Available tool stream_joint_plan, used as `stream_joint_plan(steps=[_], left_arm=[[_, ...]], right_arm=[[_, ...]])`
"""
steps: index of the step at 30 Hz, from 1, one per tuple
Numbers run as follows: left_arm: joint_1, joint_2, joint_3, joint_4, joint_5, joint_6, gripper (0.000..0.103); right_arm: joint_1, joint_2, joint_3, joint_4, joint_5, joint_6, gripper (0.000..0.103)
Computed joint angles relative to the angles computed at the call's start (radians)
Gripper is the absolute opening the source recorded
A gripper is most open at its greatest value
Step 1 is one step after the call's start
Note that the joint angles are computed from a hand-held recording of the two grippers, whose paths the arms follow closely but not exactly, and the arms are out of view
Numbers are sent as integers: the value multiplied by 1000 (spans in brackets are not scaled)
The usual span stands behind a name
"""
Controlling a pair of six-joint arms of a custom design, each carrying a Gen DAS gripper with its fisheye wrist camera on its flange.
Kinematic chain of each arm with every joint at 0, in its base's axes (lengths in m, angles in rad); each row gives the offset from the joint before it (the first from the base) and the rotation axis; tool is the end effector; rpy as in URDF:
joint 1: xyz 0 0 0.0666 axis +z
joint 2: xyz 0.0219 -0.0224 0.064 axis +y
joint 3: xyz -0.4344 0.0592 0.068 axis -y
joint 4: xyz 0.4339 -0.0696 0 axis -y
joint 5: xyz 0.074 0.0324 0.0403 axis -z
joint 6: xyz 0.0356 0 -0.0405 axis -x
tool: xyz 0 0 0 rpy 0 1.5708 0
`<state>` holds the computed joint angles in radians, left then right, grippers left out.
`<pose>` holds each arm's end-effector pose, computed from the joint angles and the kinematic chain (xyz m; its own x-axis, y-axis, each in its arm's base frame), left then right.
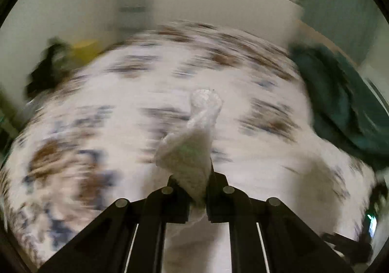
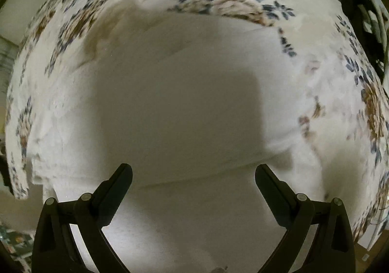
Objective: Fold small clothes
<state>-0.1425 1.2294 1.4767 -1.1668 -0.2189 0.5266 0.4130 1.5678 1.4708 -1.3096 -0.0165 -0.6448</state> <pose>0.4237 -0.0534 0.5823 -0.6848 -0.3974 -0.6109 -0.3885 0.9083 -0.1554 0.4929 0.2162 0.4150 -0.9649 0.2333 -0.1209 0.2204 0.9690 0.1113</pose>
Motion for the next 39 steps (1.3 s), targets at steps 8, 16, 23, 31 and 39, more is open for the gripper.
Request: stream_joint_plan(steps=[8,16,23,31,39], left_arm=[[-380,371,237,31,115,26,8],[-515,569,451,-130,79,27,38],[-476,374,257,-77,-43,158,87],[-391,159,-19,-274,-178,380,87],[-355,34,-215,-269,-107,462,87]], right_arm=[[-242,-19,-63,-4,-51,129,102],[-448,-32,-89,-29,-151,260,102],[-545,-45,-50,-27,-368,267,102],[-438,102,72,-32,-512,338,102],[-332,179,141,-52,-377,450,12]])
